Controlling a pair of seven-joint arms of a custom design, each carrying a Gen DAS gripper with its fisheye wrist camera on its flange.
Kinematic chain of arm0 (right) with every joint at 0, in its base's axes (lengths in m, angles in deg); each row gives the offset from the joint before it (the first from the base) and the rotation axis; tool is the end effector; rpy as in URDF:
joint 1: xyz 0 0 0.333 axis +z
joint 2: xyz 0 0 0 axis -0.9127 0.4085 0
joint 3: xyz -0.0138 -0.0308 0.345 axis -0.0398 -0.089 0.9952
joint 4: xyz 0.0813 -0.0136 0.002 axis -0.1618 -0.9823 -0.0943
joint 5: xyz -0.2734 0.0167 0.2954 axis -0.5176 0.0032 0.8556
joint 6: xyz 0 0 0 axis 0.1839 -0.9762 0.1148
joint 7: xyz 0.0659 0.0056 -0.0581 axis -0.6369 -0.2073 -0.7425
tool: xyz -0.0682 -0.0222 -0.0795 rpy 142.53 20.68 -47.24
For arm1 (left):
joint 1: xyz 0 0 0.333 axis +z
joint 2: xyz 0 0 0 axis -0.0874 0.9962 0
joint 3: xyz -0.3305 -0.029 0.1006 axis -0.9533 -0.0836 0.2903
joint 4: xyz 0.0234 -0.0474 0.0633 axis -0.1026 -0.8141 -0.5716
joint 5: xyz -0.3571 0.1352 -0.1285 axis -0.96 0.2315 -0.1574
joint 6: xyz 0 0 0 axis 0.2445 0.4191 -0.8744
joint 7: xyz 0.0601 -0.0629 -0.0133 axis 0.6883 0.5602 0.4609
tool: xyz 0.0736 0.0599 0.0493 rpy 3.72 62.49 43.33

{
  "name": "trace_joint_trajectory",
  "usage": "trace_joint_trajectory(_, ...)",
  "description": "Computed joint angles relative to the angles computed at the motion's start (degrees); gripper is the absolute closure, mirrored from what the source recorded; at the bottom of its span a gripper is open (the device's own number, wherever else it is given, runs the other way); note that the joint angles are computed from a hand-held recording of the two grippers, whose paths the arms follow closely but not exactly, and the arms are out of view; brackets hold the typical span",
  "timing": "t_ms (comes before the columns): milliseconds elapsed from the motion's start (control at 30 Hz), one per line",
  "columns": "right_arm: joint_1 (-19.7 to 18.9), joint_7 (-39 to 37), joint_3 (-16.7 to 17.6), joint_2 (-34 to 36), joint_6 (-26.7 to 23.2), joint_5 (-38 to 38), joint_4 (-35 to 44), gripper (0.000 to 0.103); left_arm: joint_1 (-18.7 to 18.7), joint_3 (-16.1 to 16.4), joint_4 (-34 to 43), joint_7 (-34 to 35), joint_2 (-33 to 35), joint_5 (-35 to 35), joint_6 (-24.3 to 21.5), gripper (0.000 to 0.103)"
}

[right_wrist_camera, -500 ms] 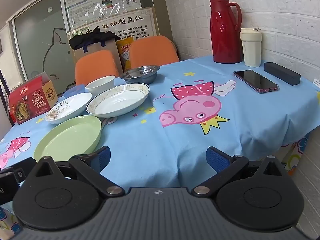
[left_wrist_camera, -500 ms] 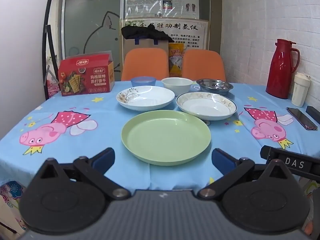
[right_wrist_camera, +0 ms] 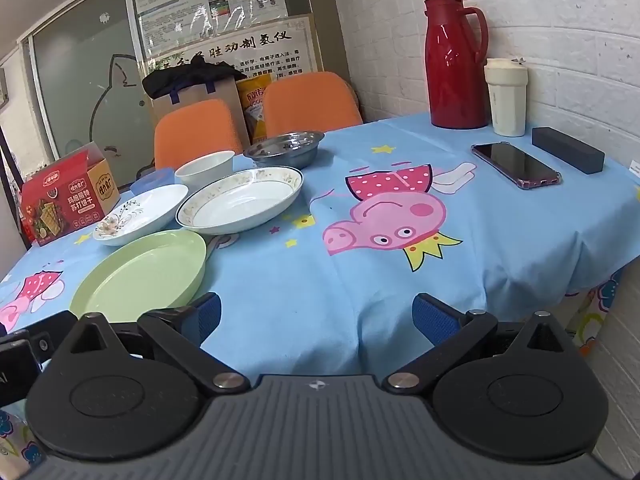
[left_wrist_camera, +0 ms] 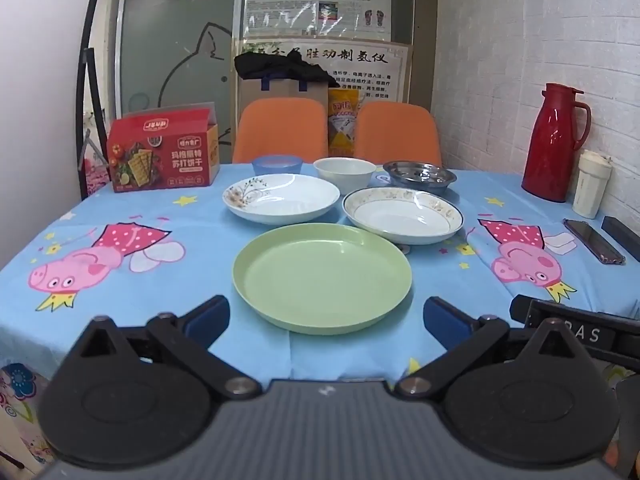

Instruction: Organize plates and bowls

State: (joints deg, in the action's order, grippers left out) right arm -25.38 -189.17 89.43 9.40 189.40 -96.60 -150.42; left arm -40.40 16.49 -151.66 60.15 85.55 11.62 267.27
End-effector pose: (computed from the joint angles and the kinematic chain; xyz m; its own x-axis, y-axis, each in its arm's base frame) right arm 0.3750 0.4341 0.4299 -0.4349 -0.8803 -0.1897 -0.3696 0.3666 -0.8538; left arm 0.4300 -0.3813 0.4535 -0.3425 -0.9388 0.0354 -0.4302 0.1232 -0.8943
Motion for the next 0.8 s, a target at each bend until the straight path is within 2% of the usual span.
trace_joint_trajectory(800, 0.27, -0.78, -0.08, 0.57, 0.37, -0.44, 0.40, 0.000, 0.13, 0.65, -2.08, -4.90, -0.92, 4.78, -0.78, 0.000)
